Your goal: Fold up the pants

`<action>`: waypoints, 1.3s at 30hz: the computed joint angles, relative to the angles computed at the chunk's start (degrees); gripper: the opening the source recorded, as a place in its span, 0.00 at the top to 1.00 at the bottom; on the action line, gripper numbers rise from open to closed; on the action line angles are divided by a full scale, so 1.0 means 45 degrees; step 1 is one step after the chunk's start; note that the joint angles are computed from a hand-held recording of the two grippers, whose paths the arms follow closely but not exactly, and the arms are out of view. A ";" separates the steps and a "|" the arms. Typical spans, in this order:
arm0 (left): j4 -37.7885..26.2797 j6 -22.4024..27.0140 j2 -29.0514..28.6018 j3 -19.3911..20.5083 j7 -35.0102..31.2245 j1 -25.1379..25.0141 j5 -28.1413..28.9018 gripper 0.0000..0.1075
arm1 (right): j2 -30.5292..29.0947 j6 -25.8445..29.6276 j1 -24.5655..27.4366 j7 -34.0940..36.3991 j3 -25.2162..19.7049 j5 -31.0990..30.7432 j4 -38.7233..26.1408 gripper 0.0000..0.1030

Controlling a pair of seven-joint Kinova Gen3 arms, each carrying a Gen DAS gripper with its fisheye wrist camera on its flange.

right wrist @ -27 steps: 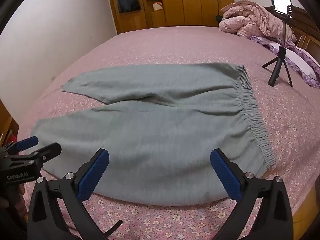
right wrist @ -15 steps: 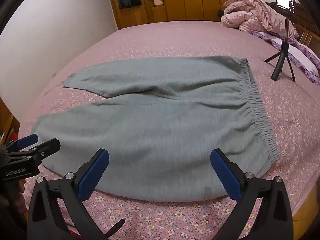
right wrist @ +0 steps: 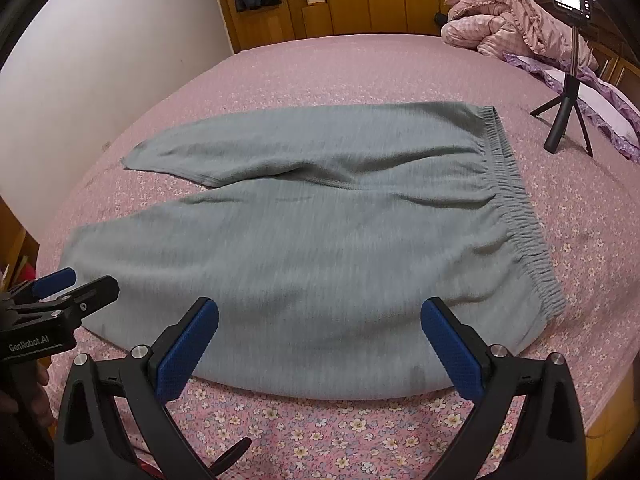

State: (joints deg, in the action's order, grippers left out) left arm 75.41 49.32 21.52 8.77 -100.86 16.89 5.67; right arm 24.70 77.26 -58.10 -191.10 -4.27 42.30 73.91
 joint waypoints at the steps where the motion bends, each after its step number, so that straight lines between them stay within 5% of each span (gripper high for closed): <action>1: 0.0007 0.0001 -0.0001 -0.0005 0.0009 0.0014 -0.0012 0.04 | 0.0010 0.0013 -0.0006 -0.0003 -0.0004 -0.0006 -0.0017 0.00; 39: -0.0103 0.0221 0.0082 -0.0014 0.0144 0.0086 -0.0038 0.04 | 0.0112 -0.0131 0.0032 0.0003 0.0042 -0.0209 -0.0040 0.00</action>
State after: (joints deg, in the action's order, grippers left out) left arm 74.95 50.32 21.89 8.71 -100.21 17.28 5.50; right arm 25.21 76.67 -57.96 -191.08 -4.08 41.36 73.73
